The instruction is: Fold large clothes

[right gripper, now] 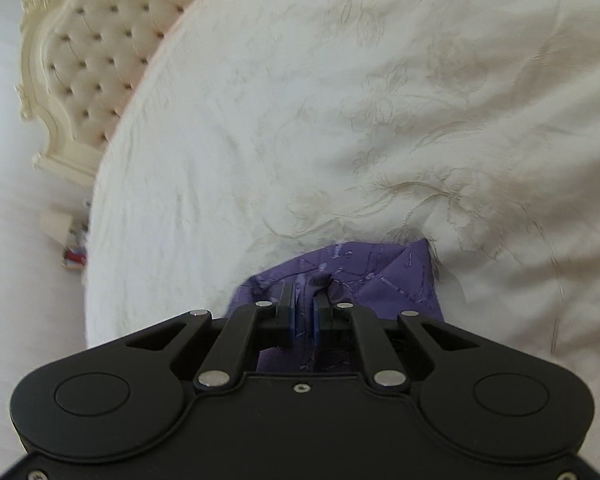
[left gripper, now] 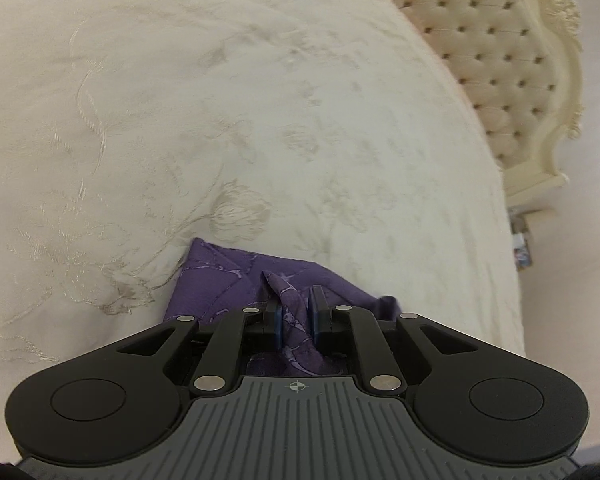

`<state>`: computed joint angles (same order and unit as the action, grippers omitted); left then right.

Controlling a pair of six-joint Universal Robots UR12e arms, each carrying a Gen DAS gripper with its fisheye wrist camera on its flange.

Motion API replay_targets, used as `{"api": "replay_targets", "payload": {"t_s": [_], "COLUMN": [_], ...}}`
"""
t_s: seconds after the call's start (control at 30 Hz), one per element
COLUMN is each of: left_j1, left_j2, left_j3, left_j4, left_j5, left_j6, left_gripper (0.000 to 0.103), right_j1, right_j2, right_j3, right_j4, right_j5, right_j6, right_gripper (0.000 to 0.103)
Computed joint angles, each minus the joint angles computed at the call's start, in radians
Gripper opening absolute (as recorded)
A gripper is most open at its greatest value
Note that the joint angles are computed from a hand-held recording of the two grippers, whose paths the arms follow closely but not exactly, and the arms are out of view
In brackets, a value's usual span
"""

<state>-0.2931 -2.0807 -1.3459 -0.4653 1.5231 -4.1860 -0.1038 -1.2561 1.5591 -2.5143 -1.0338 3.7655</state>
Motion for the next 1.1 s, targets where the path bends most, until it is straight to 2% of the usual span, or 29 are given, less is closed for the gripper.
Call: {"api": "replay_targets", "payload": {"t_s": [0.13,0.17,0.2,0.23,0.27,0.3,0.37,0.47,0.53,0.67,0.77,0.83,0.9,0.97,1.03,1.1], "left_j1": [0.006,0.006,0.005,-0.002,-0.008,-0.013,-0.019,-0.034,-0.051,-0.089,-0.121,-0.138,-0.148,-0.153,-0.151,-0.134], "left_j2": [-0.002,0.0,0.002,0.005,0.009,0.013,0.024,0.032,0.023,-0.033,-0.091,-0.126,-0.154,-0.182,-0.196,-0.187], "left_j3": [-0.018,-0.027,-0.033,-0.036,-0.037,-0.038,-0.041,-0.013,0.031,0.144,0.233,0.283,0.321,0.367,0.391,0.362], "left_j4": [0.055,0.079,0.099,0.114,0.12,0.132,0.136,0.067,-0.006,-0.145,-0.217,-0.247,-0.272,-0.345,-0.445,-0.444], "left_j5": [-0.017,-0.015,-0.001,0.035,0.076,0.115,0.16,0.201,0.201,0.151,0.113,0.105,0.124,0.174,0.25,0.256], "left_j6": [-0.098,-0.11,-0.111,-0.102,-0.087,-0.075,-0.055,0.029,0.117,0.319,0.469,0.543,0.586,0.617,0.605,0.572], "left_gripper": [0.028,0.037,0.056,0.073,0.1,0.102,0.102,0.102,0.102,0.102,0.103,0.103,0.103,0.103,0.103,0.101], "right_j1": [0.007,0.007,0.006,0.005,0.005,0.006,0.01,0.025,0.044,0.109,0.153,0.178,0.198,0.209,0.212,0.211], "right_j2": [0.014,0.015,0.014,0.013,0.01,0.009,0.0,-0.014,-0.024,-0.036,-0.032,-0.029,-0.023,-0.015,-0.007,0.005], "right_j3": [-0.024,-0.022,-0.02,-0.018,-0.013,-0.013,-0.001,0.0,-0.004,-0.018,-0.028,-0.031,-0.035,-0.043,-0.046,-0.053], "right_j4": [0.055,0.052,0.046,0.038,0.026,0.008,-0.043,-0.059,-0.045,0.024,0.088,0.109,0.121,0.136,0.144,0.139], "right_j5": [-0.016,-0.01,-0.005,-0.003,0.002,-0.005,-0.031,-0.08,-0.116,-0.166,-0.163,-0.168,-0.183,-0.208,-0.254,-0.316], "right_j6": [-0.059,-0.065,-0.068,-0.071,-0.074,-0.072,-0.091,-0.175,-0.289,-0.604,-0.768,-0.844,-0.901,-0.937,-0.953,-0.932], "right_gripper": [0.027,0.034,0.042,0.046,0.055,0.064,0.074,0.074,0.074,0.073,0.072,0.072,0.072,0.072,0.072,0.072]}}
